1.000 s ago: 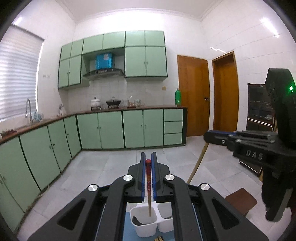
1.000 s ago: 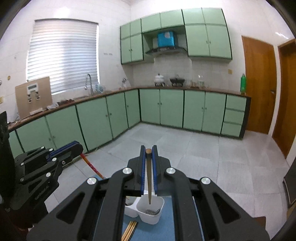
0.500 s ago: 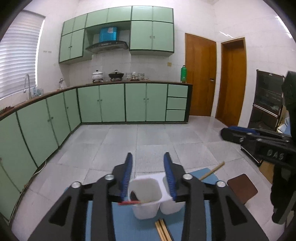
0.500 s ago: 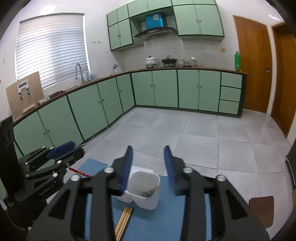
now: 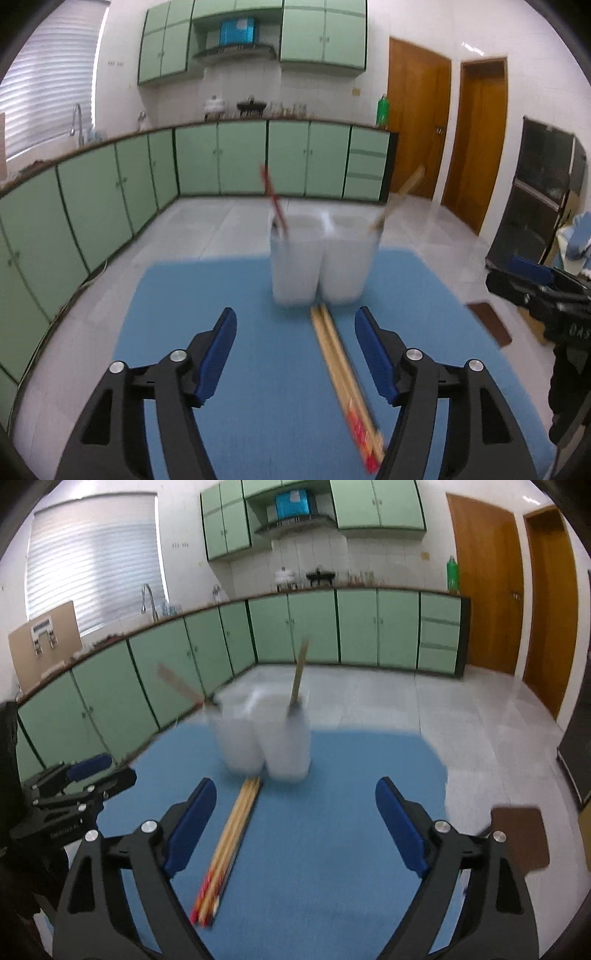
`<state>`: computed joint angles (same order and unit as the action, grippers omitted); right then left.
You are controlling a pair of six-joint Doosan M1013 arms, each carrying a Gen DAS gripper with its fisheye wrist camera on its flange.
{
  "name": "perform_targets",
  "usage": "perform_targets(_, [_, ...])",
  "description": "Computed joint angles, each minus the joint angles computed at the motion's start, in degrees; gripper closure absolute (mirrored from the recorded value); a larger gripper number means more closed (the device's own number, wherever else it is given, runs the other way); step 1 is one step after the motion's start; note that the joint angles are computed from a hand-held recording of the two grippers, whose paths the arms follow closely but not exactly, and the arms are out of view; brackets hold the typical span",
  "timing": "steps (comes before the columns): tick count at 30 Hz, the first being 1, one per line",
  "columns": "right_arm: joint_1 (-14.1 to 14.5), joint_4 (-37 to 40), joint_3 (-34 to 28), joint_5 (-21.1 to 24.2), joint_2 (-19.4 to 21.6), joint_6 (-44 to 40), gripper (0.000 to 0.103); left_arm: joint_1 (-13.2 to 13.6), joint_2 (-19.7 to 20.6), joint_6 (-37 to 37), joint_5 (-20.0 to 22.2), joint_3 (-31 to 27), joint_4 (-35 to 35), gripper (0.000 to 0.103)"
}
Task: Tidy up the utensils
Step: 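Open both tools to release the chopsticks and withdraw from the holder, then grasp the black chopstick with the right tool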
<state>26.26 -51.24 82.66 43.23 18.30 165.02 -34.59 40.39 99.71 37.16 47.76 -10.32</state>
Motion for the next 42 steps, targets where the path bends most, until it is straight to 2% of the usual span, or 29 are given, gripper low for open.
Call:
perform_targets(4, [1.58,4.39,2.25,-0.26,0.81,1.54,0.017,-0.24,-1.61,-1.97,1.80,5.33,2.43,0.036])
perform_targets(9, [3.02,8.74,2.49,0.49,2.49,0.32,0.018,-0.08,-2.14,-3.12,4.32,8.36,4.76,0.036])
perform_targets(19, [4.35,16.01,0.35,1.44,5.04,-5.04,0.033,-0.13,-2.92,-5.09,5.97,11.74,7.71,0.034])
perform_targets(24, [4.69,16.88,-1.67,3.98,6.54,-6.80,0.040,0.05,-2.50,-5.75,6.20,11.41,7.28,0.034])
perform_targets(31, [4.69,16.51,-2.56,6.17,7.44,-8.02,0.041,0.26,-2.03,-5.79,6.71,10.93,6.21,0.032])
perform_targets(33, [4.75,16.11,-2.56,6.85,7.48,-7.82,0.045,0.35,-1.88,-6.01,6.92,10.72,6.01,0.032])
perform_targets(37, [5.24,13.13,-2.47,10.78,7.32,-5.72,0.047,0.51,-1.89,-6.38,6.63,10.79,5.64,0.031])
perform_targets(39, [5.11,12.78,-1.21,9.51,6.42,-4.61,0.047,0.52,-1.97,-6.48,6.52,11.03,5.68,0.031])
perform_targets(42, [4.69,14.11,1.19,3.85,4.82,-3.56,0.053,0.51,-2.03,-6.36,6.35,11.18,5.79,0.030])
